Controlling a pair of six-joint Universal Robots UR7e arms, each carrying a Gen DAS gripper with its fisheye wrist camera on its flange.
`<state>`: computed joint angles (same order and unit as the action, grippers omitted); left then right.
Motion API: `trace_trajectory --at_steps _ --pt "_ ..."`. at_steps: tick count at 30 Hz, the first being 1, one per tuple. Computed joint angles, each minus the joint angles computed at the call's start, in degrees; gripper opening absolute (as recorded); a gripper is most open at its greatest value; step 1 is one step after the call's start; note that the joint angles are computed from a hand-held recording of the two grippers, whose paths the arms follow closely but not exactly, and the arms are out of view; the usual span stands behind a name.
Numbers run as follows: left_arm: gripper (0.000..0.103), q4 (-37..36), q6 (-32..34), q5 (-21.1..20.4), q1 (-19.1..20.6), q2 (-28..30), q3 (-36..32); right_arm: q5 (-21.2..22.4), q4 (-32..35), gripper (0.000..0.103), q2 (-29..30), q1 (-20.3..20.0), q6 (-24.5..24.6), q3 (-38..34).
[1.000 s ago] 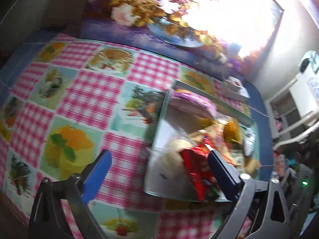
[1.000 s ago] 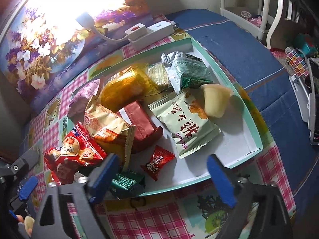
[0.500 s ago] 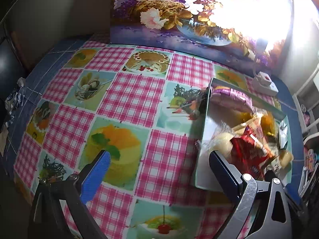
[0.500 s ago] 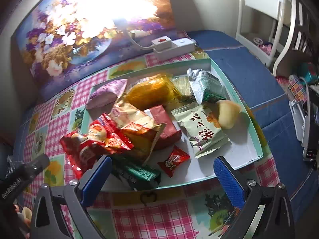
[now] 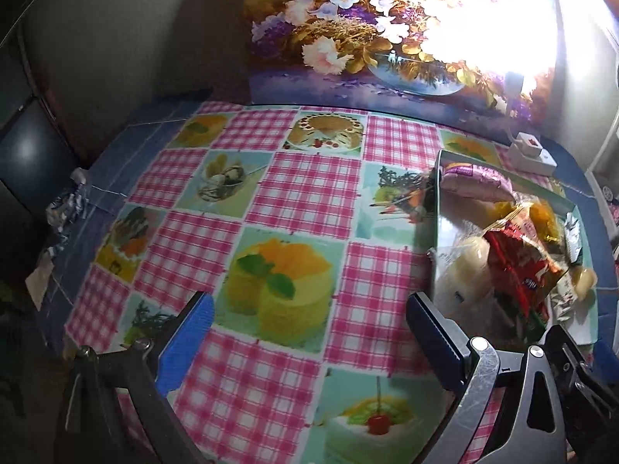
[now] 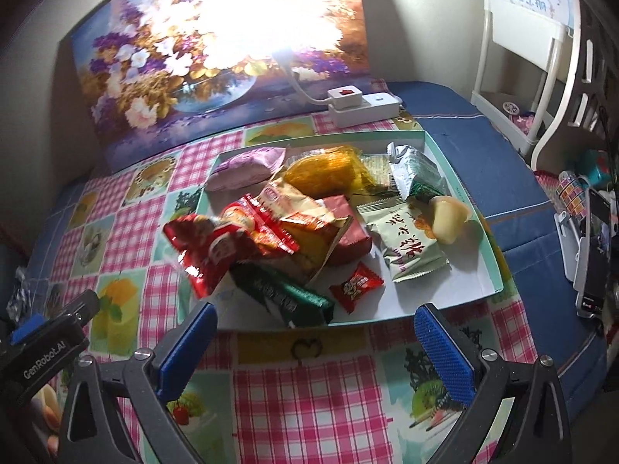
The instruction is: Organize snacks
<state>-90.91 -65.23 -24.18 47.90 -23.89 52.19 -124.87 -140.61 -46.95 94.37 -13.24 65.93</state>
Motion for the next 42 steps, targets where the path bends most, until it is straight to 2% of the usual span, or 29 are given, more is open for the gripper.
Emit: trace_trajectory --at_steps 5,8,13,27,42 --pt "0.099 2.78 -2.11 0.1 -0.38 -1.08 1.65 -0.07 -1.35 0.103 -1.06 0.5 -1.78 2.36" --pt "0.099 8.82 -5.64 0.44 -0.52 -0.75 0.53 0.2 -2.53 0.103 -1.39 0.74 -2.86 3.04" --pt "0.099 10.2 -8.25 -0.11 -0.53 -1.56 1.23 0.26 -4.14 0.103 -1.77 0.93 -3.31 3.73" --pt "0.099 5.29 -4.79 -0.46 -0.46 -2.25 2.95 0.96 -4.35 0.103 -2.0 0.65 -2.05 3.77" --pt "0.099 4.24 -3.39 -0.99 -0.2 -2.19 2.8 1.16 -3.65 0.103 -1.71 0.75 -2.77 3.43"
